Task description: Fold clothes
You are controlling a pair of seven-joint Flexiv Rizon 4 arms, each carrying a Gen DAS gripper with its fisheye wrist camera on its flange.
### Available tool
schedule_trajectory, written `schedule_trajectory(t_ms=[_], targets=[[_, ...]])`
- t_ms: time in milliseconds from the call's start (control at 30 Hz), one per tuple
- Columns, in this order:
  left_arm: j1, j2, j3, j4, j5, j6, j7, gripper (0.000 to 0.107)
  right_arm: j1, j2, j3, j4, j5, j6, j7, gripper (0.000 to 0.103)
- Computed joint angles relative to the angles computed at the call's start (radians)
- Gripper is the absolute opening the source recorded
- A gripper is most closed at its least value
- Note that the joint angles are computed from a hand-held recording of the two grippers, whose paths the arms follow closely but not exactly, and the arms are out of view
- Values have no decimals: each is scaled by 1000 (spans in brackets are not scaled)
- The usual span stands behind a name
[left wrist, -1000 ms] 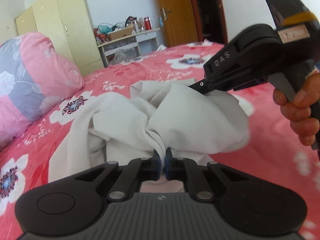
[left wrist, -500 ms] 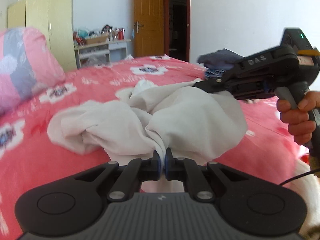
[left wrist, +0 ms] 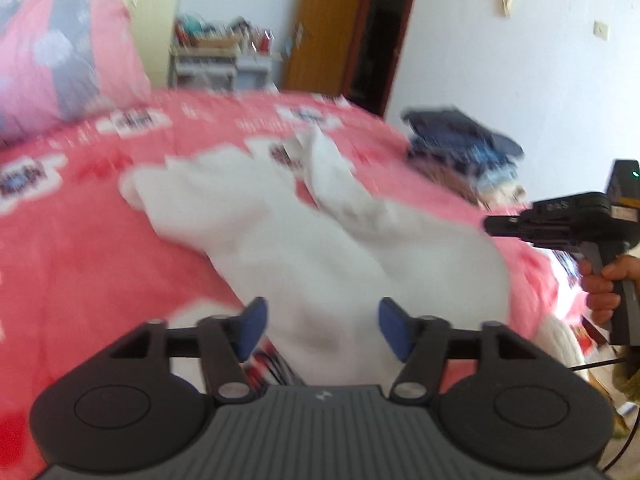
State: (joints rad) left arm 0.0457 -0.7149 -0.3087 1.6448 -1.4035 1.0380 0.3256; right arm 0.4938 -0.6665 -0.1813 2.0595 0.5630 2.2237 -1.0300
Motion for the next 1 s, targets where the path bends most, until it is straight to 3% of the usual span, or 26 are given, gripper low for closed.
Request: schedule_trajectory(t_ms=[67, 133, 167, 233, 300, 367, 400, 433, 467, 500, 533, 600, 733, 800, 900, 933, 1000], targets=[[-21, -30, -4, -54, -4, 43, -46, 75, 8, -2, -44, -34, -8, -45, -25, 21], [-45, -87, 11, -137, 97, 52, -178, 80, 0, -15, -75, -80, -43, -98, -40, 58], [-62, -120, 23, -184, 158, 61, -255, 80, -14, -28, -81, -109, -77, -129, -42, 65], [-106, -184, 48, -268, 264, 99, -359, 80, -73, -68, -55, -182, -162, -183, -16, 76], [-162, -251, 95, -356, 369, 146, -472, 76, -179, -115, 16, -273, -278, -258, 32, 79], [-210, -313, 171, -447, 472, 126, -631, 48, -250, -163, 61, -368, -359, -357, 81, 79], [-227, -342, 209, -493, 517, 98, -715, 26, -301, -190, 107, -411, -407, -387, 93, 77], [-244, -371, 247, -542, 558, 66, -796, 10, -352, -213, 160, -446, -451, -412, 101, 62], [-247, -386, 261, -565, 578, 52, -852, 8, -395, -233, 209, -471, -487, -431, 109, 46], [-240, -384, 247, -558, 580, 66, -865, 5, -436, -246, 258, -486, -516, -445, 119, 10], [-226, -369, 219, -527, 573, 103, -849, 3, -465, -253, 294, -486, -528, -436, 133, 0], [-190, -327, 151, -450, 551, 185, -802, 3, -454, -242, 286, -431, -502, -318, 162, 0], [-77, -229, -16, -284, 486, 349, -698, 3, -266, -156, 81, -241, -308, -101, 185, 0], [-16, -197, -97, -223, 460, 419, -662, 3, -194, -122, 15, -157, -198, -24, 172, 0], [74, -188, -249, -155, 428, 606, -573, 3, -139, -88, -19, -62, -80, 24, 147, 0], [98, -190, -271, -144, 446, 633, -594, 3, -112, -84, -32, -48, -21, 24, 107, 0], [120, -194, -285, -140, 455, 666, -623, 3, -128, -85, -3, -9, -31, 61, 136, 0]])
